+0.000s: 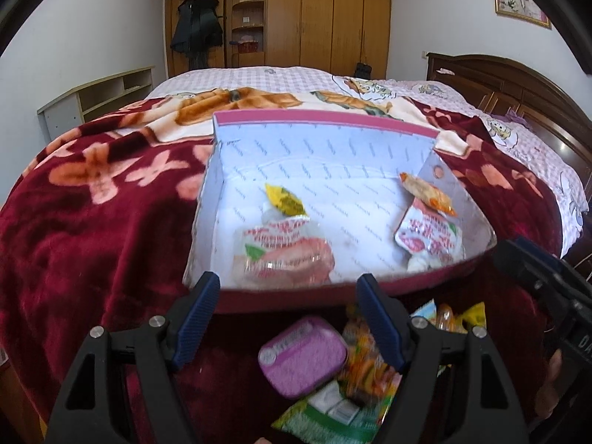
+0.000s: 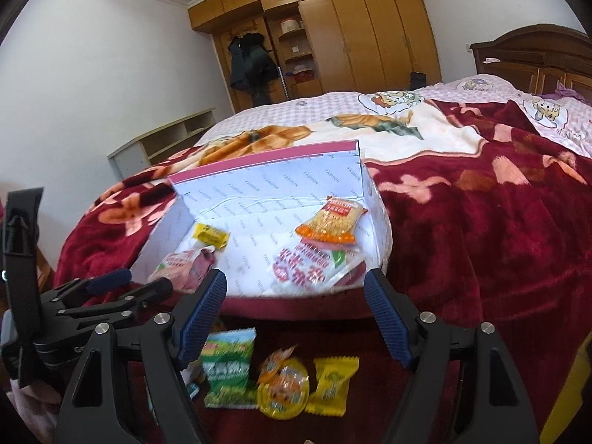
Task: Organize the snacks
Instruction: 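Withdraw both open tools from the box toward the remaining snacks, then reach the left tool to the purple tin while the right tool closes on a yellow candy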
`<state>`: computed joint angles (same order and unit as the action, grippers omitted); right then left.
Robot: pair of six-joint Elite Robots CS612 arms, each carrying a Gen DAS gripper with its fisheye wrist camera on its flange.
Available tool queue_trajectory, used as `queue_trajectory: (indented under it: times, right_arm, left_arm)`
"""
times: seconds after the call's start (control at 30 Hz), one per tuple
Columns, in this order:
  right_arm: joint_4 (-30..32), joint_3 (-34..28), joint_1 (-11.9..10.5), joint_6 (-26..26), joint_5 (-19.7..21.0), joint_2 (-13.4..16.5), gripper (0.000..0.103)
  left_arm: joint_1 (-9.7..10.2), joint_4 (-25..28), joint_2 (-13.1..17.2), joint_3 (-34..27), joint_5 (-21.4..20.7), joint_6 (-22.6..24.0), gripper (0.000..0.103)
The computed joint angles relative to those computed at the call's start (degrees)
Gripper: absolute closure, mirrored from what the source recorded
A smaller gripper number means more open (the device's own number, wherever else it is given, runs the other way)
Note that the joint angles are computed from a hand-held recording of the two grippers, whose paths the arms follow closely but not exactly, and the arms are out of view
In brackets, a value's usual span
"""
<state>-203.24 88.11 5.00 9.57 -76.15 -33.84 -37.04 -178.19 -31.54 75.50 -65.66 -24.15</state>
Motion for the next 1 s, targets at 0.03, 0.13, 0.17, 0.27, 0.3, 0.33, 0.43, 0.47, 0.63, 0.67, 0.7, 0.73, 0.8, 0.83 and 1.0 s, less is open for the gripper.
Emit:
queue_trajectory:
  times: [0.03,0.13,0.17,0.27,0.3,0.33,0.43,0.47,0.63,0.67,0.7,0.73,0.8,0.83,1.0]
  right_arm:
    - [-0.4,0.6,-0.1,0.3,0.4,-0.2,0.024]
    - [-1.6,1.9,-0.2,0.4,0.5,-0.7,0.024]
    - [-1.8,2.3,-0.2,0.4,0.4,-0.8,0.024]
    - [-2.6,3.4,-0.3,0.5,0.3,-1.1,0.024]
    - [-2.6,3.6,-0.3,0.5,0.4,-1.1,0.024]
    - [-2.7,3.9,-0.3,0.4,0.3,-1.1,0.024]
    - [-2.4,4.5,-0.2,-0.2,0.2,-1.1,0.024]
    - [-2.3,4.6,-0.3,-0.4,0.2,-1.0,0.024]
    - [-1.4,4.7,-0.3,-0.4,-0.4,-0.7,0.024]
    - [-1.2,4.7,-0.3,-0.4,-0.6,-0.6,0.024]
    - [-1.0,4.7,-0.4,-0.3,-0.8,-0.5,0.024]
    - [-0.7,4.7,-0.4,-0.2,-0.7,-0.4,0.024]
    - [-0.2,4.5,-0.5,0.2,-0.3,-0.2,0.024]
    - [0.2,4.4,-0.5,0.2,-0.2,-0.1,0.024]
    - [1.8,3.9,-0.3,-1.0,-0.9,0.4,0.024]
  left_arm:
    - [-0.09,-0.2,-0.2,0.6,0.0,-0.2,0.023]
    - [-0.16,-0.2,-0.5,1.8,-0.5,-1.3,0.023]
    - [-0.15,0.0,-0.6,2.0,-0.7,-1.9,0.023]
    - [0.0,0.4,-0.8,3.0,-1.7,-3.7,0.023]
    - [0.02,0.5,-0.9,3.2,-1.9,-4.2,0.023]
    - [0.05,0.7,-0.9,3.4,-2.0,-4.6,0.023]
    - [0.06,2.6,-0.8,3.4,-1.5,-7.0,0.023]
    - [0.07,3.1,-0.7,3.3,-1.5,-7.5,0.023]
    - [0.22,2.3,0.1,2.9,-3.1,-8.8,0.023]
    - [0.2,1.8,0.2,2.8,-3.3,-8.4,0.023]
    - [0.12,1.6,0.4,2.7,-3.2,-7.8,0.023]
    - [0.06,1.5,0.5,2.5,-2.9,-7.3,0.022]
    - [-0.09,1.3,0.7,2.2,-2.5,-6.6,0.019]
    - [-0.11,1.2,0.9,2.1,-2.7,-6.3,0.019]
    - [-0.2,2.7,1.7,0.8,-3.1,-4.8,0.019]
